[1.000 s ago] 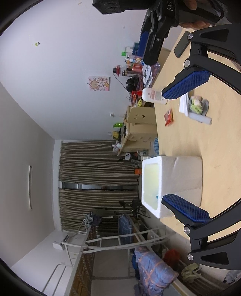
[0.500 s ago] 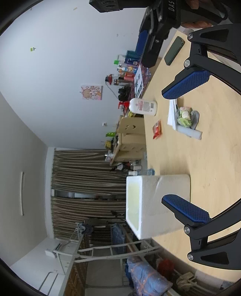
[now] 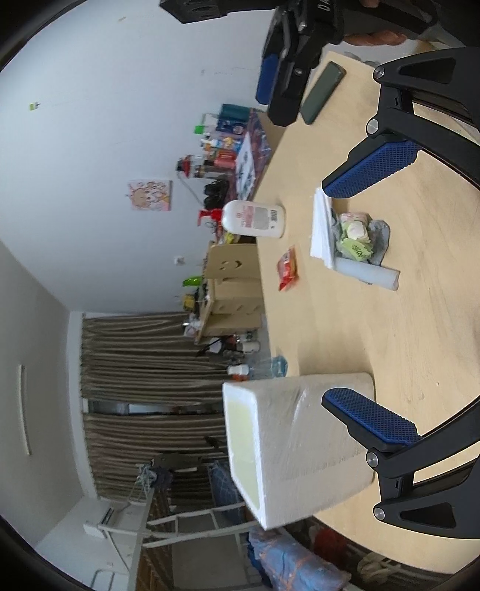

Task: Organize soft objects
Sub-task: 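Grasp the white foam cylinder with the left gripper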

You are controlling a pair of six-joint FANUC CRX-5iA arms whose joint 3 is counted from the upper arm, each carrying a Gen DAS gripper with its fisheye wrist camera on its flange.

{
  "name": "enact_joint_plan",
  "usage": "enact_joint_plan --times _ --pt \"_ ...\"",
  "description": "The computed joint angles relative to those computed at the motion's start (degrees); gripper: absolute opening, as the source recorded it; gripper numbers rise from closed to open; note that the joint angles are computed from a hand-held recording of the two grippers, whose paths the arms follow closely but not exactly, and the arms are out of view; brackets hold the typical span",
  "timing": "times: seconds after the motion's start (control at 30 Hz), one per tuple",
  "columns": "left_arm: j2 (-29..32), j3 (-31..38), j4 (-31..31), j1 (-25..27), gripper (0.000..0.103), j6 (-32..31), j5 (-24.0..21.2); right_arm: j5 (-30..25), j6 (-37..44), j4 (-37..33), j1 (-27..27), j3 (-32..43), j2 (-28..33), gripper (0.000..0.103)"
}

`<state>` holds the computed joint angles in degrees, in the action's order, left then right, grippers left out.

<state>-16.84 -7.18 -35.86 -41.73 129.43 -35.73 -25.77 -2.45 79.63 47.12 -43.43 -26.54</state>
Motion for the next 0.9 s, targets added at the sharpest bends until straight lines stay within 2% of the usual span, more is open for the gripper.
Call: enact_joint_plan --times 0.13,0.43,0.6,0.67,0.73,0.83,0.9 --pt "2.76 -0.07 7.70 3.28 0.103 -8.07 1.78 -0.15 4.09 -4.99 -0.99 1.16 1.17 0.103" --pt "8.64 0.99 18.92 7.86 0.103 -19.83 1.69 -0.17 11.98 -14.43 -2.83 4.62 5.10 0.103" --pt "12.23 2.24 24.30 9.85 0.102 -24.30 0.30 0.30 17.30 -21.50 -3.84 6.69 6.97 0.103" --pt "13.35 2.82 25.52 10.10 0.100 -26.03 -0.63 1.17 20.98 -26.07 -4.09 7.69 7.31 0.103" --pt "14.56 3.73 25.85 10.12 0.094 -27.09 -2.10 0.80 22.71 -27.77 -4.23 8.36 7.93 0.103" --pt "16.08 3.50 32.43 11.97 0.083 -32.61 -2.99 0.45 25.77 -30.54 -4.51 9.85 9.21 0.103" --pt "17.17 4.47 33.25 12.35 0.079 -33.33 -4.62 0.45 27.84 -32.60 -4.83 10.89 10.09 0.103"
